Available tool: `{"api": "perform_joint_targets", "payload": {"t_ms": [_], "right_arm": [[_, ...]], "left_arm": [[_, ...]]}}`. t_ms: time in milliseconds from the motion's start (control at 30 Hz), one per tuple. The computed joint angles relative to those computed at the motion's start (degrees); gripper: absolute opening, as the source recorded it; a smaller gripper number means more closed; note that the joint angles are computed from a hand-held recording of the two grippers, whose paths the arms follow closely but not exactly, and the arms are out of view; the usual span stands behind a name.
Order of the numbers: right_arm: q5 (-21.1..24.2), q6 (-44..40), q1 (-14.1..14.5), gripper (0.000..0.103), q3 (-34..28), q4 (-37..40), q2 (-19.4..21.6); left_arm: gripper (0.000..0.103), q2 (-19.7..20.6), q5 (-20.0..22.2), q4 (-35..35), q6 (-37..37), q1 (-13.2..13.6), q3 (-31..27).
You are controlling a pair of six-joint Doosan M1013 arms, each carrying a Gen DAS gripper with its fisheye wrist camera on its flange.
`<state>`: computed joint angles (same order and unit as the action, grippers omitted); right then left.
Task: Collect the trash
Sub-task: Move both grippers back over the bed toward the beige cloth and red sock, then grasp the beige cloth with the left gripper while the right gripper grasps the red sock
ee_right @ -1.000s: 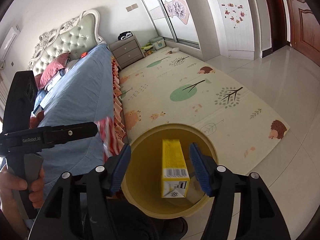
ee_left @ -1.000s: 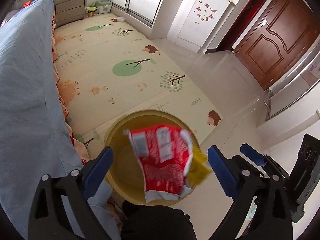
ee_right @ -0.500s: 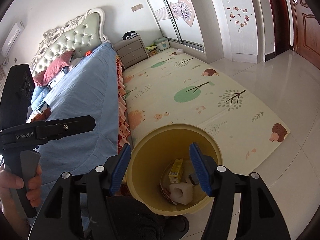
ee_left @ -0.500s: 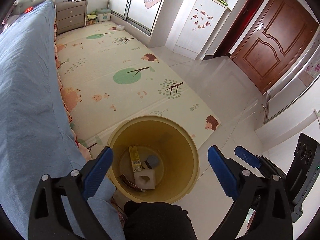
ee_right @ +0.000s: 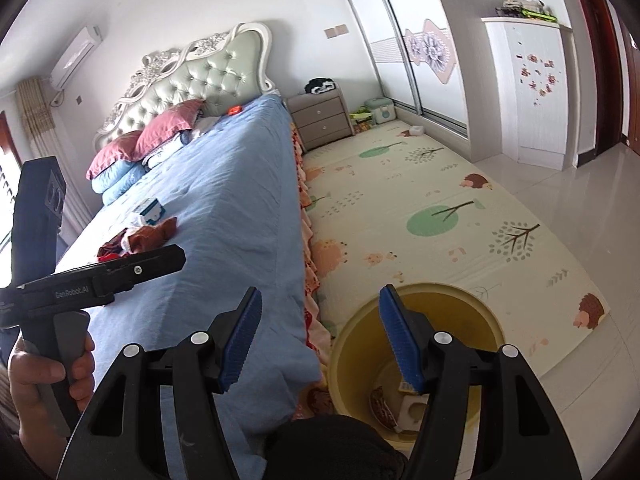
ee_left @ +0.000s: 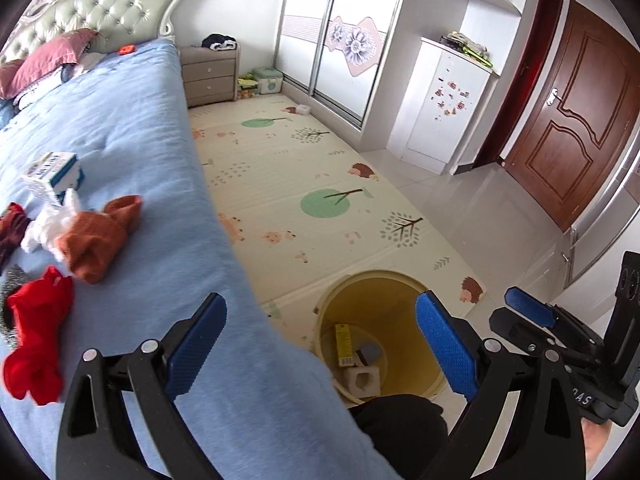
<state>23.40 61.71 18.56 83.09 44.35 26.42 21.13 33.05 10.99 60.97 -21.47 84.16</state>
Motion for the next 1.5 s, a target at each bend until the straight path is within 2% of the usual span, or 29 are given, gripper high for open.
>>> {"api": "perform_joint_targets", "payload": {"t_ms": [100,267,667,900,1033,1167,1300,1367,1500], "right_arm": [[1.0,-5.08,1.41,0.06,-1.5,3.11,0.31],[3.22,-9.47,4.09,0.06,-4.71,4.53,1.42],[8.54,-12.82,9.51,0.061,-11.6,3.51,4.75],[11.9,-11.38,11.82,0.061,-14.81,1.87,6.86],[12.96,-9.46,13.06,0.061,-16.93,-0.17,8.25],[14.22,-6.16,13.94,0.061,-19.82,-1.96,10.14],[14.08,1.31,14.69,0.061,-23.15,-7.89,12.19],[16.04,5.74,14.85,0.061,-25.75,-10.81,13.73],[20.01,9.43,15.09,0.06,-29.79,-13.53,16.14]], "left_arm": [[0.096,-2.29,-0.36,6.21,-5.44,0.63,2.52],[0.096,-5.79,-1.45,12.36,-11.74,2.33,6.39],[0.098,-12.96,-1.26,25.11,-28.32,7.15,15.31],[0.098,-16.02,-1.36,28.07,-33.79,10.7,19.43],[0.098,-16.96,-1.88,28.77,-35.82,12.48,21.03],[0.098,-17.19,-2.96,26.69,-33.87,14.07,21.86],[0.098,-16.87,-2.83,25.83,-31.97,15.49,21.72],[0.098,-16.47,-2.73,25.47,-31.25,16.29,21.38],[0.098,-15.14,-2.2,23.37,-28.18,17.86,20.12]]}}
